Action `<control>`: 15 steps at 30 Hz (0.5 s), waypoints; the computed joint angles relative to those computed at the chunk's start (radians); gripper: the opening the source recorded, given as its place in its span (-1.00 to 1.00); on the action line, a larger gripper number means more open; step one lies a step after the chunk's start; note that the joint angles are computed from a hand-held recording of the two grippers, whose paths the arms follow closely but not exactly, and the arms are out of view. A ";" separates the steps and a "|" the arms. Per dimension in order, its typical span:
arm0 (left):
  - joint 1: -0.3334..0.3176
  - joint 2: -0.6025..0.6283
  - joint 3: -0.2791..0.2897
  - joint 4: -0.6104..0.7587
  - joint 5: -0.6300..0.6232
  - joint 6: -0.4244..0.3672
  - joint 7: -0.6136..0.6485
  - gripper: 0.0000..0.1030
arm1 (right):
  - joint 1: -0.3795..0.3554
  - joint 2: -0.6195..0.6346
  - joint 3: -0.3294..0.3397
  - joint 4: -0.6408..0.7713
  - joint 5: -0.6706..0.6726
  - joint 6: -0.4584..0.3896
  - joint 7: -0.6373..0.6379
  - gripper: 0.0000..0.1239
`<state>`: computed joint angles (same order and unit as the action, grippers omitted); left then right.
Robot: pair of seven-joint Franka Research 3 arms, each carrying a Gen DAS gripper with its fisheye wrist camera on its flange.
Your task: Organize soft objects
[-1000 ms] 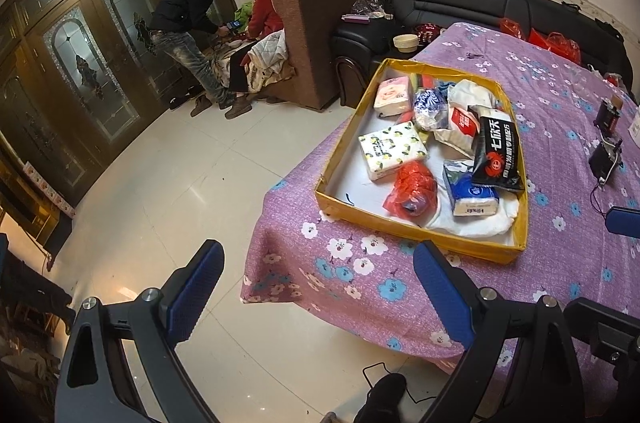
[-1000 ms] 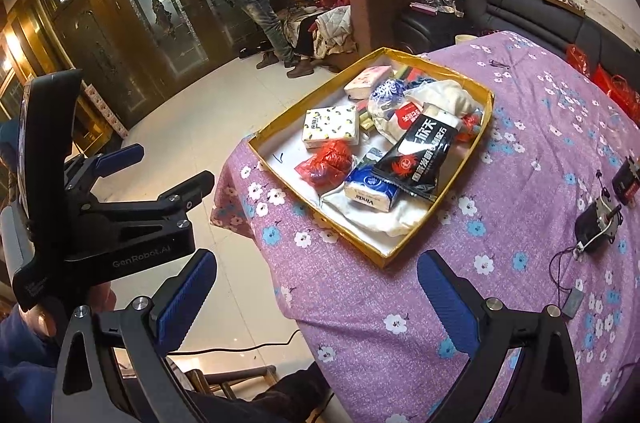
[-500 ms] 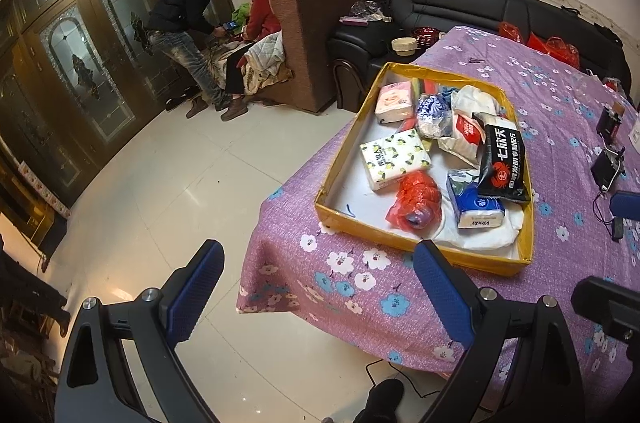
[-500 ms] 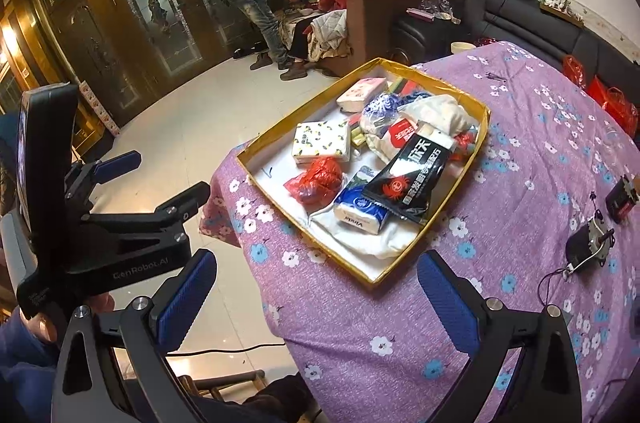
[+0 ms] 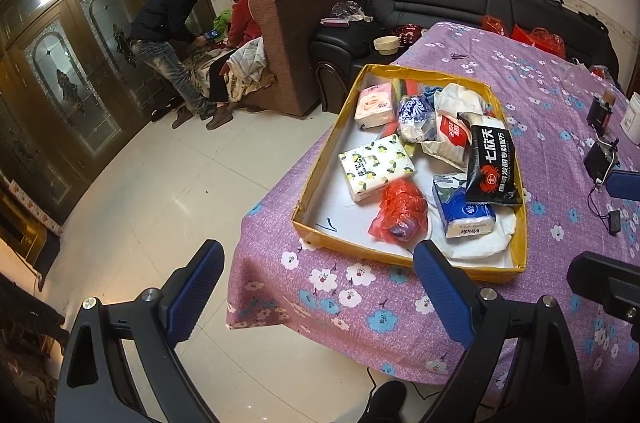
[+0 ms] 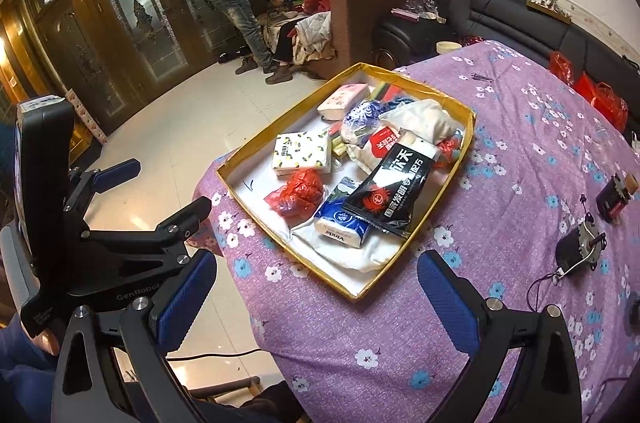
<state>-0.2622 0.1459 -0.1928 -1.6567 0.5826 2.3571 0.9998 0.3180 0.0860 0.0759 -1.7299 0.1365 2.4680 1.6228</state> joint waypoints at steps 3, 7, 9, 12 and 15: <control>0.003 0.009 0.001 0.007 -0.007 0.003 0.019 0.85 | 0.002 0.009 -0.001 0.009 -0.006 -0.006 0.013 0.65; 0.008 0.018 0.003 0.014 -0.021 0.007 0.050 0.85 | 0.006 0.022 -0.003 0.020 -0.017 -0.011 0.038 0.65; 0.012 0.021 0.003 0.016 -0.038 0.011 0.066 0.85 | 0.008 0.029 -0.003 0.026 -0.022 -0.014 0.050 0.65; 0.017 0.020 0.008 0.007 -0.043 0.032 0.068 0.85 | 0.011 0.037 -0.004 0.034 -0.030 -0.021 0.067 0.65; 0.026 0.016 0.012 -0.005 -0.054 0.067 0.065 0.85 | 0.014 0.046 -0.007 0.041 -0.040 -0.027 0.088 0.65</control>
<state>-0.2366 0.1618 -0.1811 -1.6614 0.5288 2.4239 1.0649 0.3321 0.1319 0.0692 -1.6890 0.0963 2.4415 1.7106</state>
